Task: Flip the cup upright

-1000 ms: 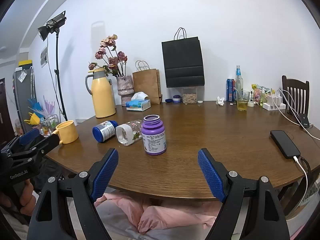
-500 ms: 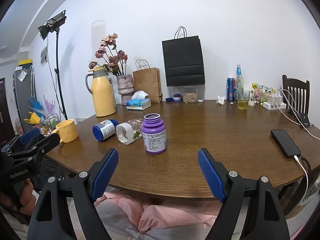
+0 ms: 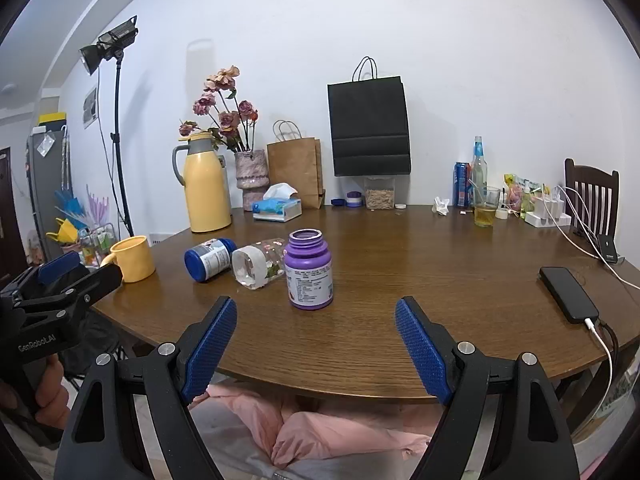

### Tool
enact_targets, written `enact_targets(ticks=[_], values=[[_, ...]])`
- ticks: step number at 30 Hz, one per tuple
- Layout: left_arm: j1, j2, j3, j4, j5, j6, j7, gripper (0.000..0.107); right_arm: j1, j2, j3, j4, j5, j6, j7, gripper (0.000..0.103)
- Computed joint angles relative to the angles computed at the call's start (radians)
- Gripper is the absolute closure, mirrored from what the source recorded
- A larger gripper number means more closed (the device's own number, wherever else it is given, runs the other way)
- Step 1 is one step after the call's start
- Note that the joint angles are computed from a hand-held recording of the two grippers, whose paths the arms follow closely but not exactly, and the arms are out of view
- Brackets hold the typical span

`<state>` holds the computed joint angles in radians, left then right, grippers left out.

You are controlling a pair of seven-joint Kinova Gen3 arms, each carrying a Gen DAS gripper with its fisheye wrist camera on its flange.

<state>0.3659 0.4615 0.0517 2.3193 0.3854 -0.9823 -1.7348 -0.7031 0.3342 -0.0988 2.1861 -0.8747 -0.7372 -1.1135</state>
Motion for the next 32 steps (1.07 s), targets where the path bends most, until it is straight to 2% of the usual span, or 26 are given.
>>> enact_targets(ticks=[15,32], values=[[0.0,0.0,-0.001,-0.005,0.003,0.014,-0.003,0.005,-0.001,-0.001,0.002,-0.004,-0.013,0.008,0.012,0.017],[0.003,0.011,-0.002,-0.006,0.009,-0.011,-0.002,0.005,0.003,-0.001,0.0,-0.004,-0.008,0.005,0.004,0.017]])
